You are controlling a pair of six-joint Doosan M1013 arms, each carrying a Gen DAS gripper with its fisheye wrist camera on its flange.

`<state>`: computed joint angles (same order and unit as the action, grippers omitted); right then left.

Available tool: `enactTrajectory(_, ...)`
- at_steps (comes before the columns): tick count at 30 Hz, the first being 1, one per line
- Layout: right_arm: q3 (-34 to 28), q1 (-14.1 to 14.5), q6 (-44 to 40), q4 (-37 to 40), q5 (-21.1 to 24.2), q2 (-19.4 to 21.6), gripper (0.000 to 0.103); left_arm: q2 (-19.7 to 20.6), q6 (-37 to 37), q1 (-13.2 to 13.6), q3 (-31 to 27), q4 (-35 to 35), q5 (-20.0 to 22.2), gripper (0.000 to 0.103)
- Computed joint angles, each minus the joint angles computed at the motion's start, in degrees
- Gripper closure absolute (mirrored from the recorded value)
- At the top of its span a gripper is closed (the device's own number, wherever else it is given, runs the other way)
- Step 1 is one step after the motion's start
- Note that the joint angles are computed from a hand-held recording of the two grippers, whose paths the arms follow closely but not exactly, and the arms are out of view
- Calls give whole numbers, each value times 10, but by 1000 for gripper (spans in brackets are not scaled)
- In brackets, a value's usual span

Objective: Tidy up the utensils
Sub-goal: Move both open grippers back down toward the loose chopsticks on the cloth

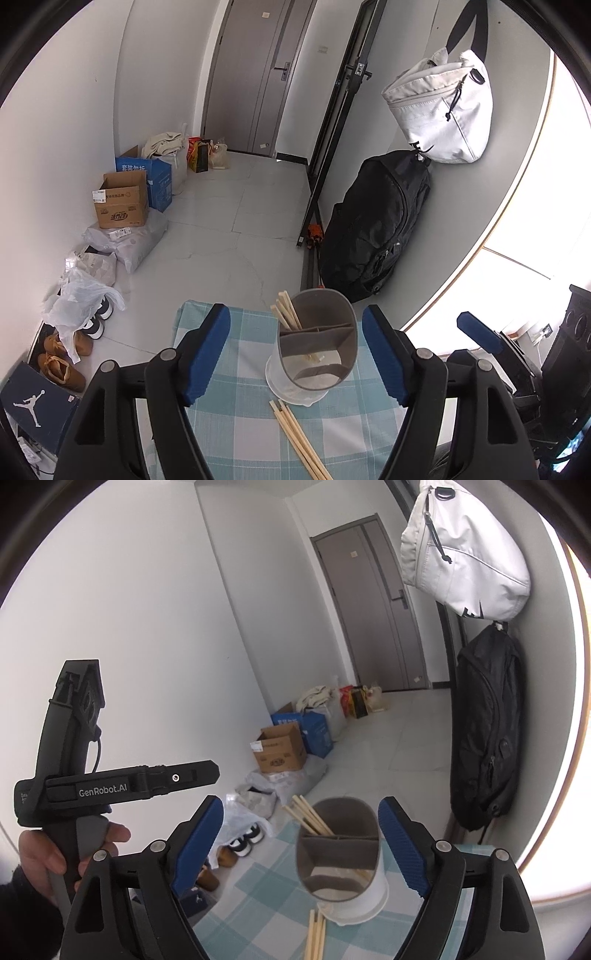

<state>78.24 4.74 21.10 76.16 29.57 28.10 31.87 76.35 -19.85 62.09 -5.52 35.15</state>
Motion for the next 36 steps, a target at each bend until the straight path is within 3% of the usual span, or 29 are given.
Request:
enactTrajectory(10, 54, -1, -90, 89, -14, -17, 3, -24, -32, -12, 61, 54, -57, 24)
enactTrajectory(18, 67, 3, -67, 38, -14, -13, 3, -22, -37, -12, 83, 52, -77, 23)
enactTrajectory(25, 64, 1, 31, -54, -9, 0, 3, -5, -37, -7, 90, 21, -64, 23)
enactTrajectory(29, 49, 4, 118, -149, 9, 13, 5, 3, -45, -3, 94, 10, -55, 23)
enactTrajectory(36, 0, 18, 268, -319, 80, 52, 32, 13, -88, 9, 92, 9, -21, 23)
